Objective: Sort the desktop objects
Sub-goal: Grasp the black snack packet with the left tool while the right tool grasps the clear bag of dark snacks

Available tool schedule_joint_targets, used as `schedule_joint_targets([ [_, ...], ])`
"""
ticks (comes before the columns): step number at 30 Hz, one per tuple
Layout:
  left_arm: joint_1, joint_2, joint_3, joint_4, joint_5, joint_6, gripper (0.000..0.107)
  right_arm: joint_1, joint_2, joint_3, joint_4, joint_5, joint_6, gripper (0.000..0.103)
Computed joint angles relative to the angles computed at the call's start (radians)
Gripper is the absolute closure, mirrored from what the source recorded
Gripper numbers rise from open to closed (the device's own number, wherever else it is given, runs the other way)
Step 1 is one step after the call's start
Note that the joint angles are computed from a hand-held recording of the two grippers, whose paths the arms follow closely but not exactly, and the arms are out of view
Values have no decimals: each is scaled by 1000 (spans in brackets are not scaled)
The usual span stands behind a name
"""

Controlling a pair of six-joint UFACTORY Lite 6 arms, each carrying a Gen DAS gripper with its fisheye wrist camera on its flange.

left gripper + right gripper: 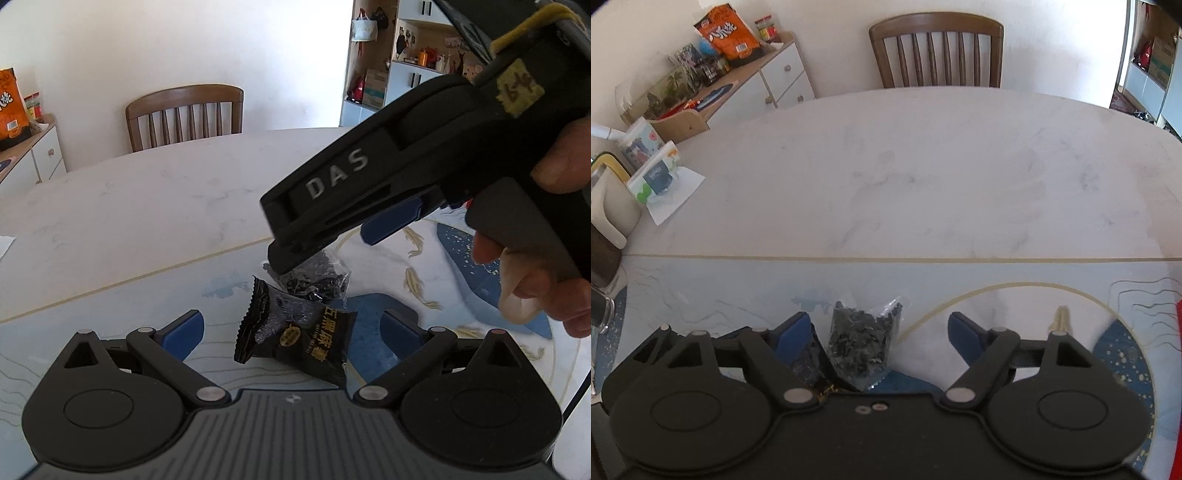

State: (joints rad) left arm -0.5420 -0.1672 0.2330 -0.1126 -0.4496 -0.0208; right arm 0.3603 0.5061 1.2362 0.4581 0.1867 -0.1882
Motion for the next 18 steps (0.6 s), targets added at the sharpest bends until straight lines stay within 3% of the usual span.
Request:
schedule_joint_targets([
  [7, -2, 68, 7, 17, -67, -8, 11, 9, 48, 37, -100, 18, 100, 37],
  [10, -18, 97, 11, 12, -92, 14, 16, 6, 52, 38, -64, 19, 64, 40],
  [12, -26, 110, 17, 13, -93, 16, 27, 6, 53, 37, -48, 17, 45, 42],
  [15, -45, 119, 18, -23, -101, 44, 35, 5, 54, 39, -29, 18, 26, 44],
  [18, -42, 115, 20, -20, -96, 40, 41, 2, 53, 37, 24, 21, -21, 54],
])
